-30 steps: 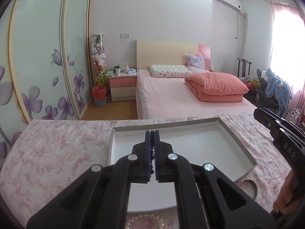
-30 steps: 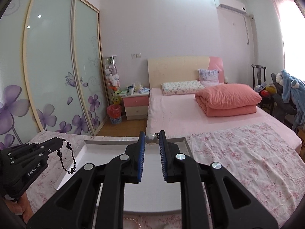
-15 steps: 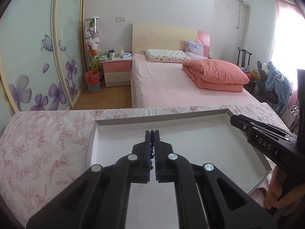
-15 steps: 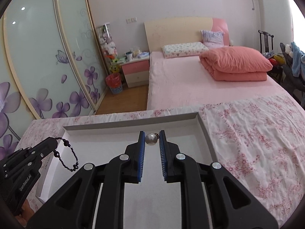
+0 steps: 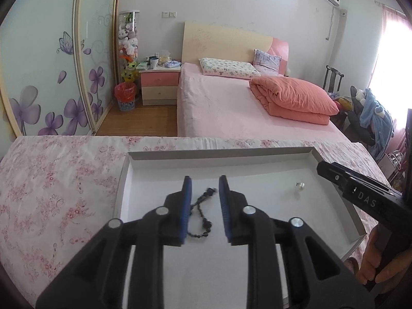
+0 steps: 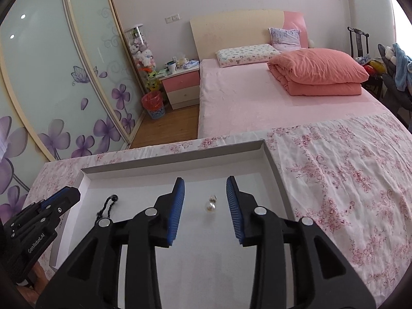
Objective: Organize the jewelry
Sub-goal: 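Withdraw both open tools from the tray back toward the jewelry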
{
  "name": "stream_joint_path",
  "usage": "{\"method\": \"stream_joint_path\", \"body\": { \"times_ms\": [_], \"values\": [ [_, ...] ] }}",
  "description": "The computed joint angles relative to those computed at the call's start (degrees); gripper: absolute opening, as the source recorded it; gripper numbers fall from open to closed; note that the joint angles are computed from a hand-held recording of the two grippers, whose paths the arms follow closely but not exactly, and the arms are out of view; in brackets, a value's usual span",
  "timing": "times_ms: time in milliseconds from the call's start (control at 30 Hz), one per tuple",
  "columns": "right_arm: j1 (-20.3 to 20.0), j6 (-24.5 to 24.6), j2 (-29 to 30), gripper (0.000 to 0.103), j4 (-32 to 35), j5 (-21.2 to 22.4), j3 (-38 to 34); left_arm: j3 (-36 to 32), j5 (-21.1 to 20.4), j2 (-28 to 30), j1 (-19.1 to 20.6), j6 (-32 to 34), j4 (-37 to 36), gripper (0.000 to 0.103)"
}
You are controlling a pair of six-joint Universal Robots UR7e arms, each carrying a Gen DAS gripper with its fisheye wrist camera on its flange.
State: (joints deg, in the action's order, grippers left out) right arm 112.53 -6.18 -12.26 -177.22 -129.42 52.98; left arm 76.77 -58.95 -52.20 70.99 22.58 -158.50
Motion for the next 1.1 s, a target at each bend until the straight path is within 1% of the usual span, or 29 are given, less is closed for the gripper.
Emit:
{"method": "stream_joint_path", "body": {
  "times_ms": [233, 400, 467, 600, 733, 800, 867, 933, 1000, 1100],
  "values": [
    [0.48, -0.46, -0.58, 0.035, -1.80, -0.71, 1.37, 0.47, 0.76, -1.24, 0.10, -1.25, -0.20, 0.023],
    [1.08, -0.19, -2.86, 0.035, -4.53, -0.46, 6.33, 3.66, 0.87, -4.02, 0.04, -1.28, -1.33, 0.025],
    [1.46, -0.18, -4.38, 0.035, -6.12, -0.33, 9.67, 5.86, 1.14, -5.72, -0.14, -0.81, -2.57, 0.032],
    [2.34, 0.21, -7.99, 0.035, -8.64, 0.01, 17.37, 12.90, 0.95, -11.21, -0.41, 1.01, -5.95, 0.040],
    [3.97, -0.22, -11.05, 0.035, -10.18, -1.81, 25.07, 20.41, 0.33, -17.55, -0.64, 1.86, -7.63, 0.046],
    [4.67, 0.14, -12.40, 0.035, -10.22, -2.54, 28.50, 23.76, 0.55, -20.24, -0.75, 2.53, -8.81, 0.052],
    [5.34, 1.32, -14.02, 0.035, -10.37, -2.77, 32.55, 27.31, 0.10, -23.42, -0.65, 2.46, -8.72, 0.055],
    [5.84, 2.55, -15.17, 0.035, -10.25, -2.90, 35.54, 29.65, 0.48, -25.52, -0.54, 3.00, -8.84, 0.058],
    [6.30, 3.80, -15.82, 0.035, -9.11, -3.08, 37.72, 31.66, 0.95, -27.18, -0.49, 3.13, -8.91, 0.063],
    [7.00, 5.64, -15.97, 0.035, -7.11, -3.27, 40.08, 33.59, 0.84, -29.18, -0.36, 2.52, -7.51, 0.067]
  ]
}}
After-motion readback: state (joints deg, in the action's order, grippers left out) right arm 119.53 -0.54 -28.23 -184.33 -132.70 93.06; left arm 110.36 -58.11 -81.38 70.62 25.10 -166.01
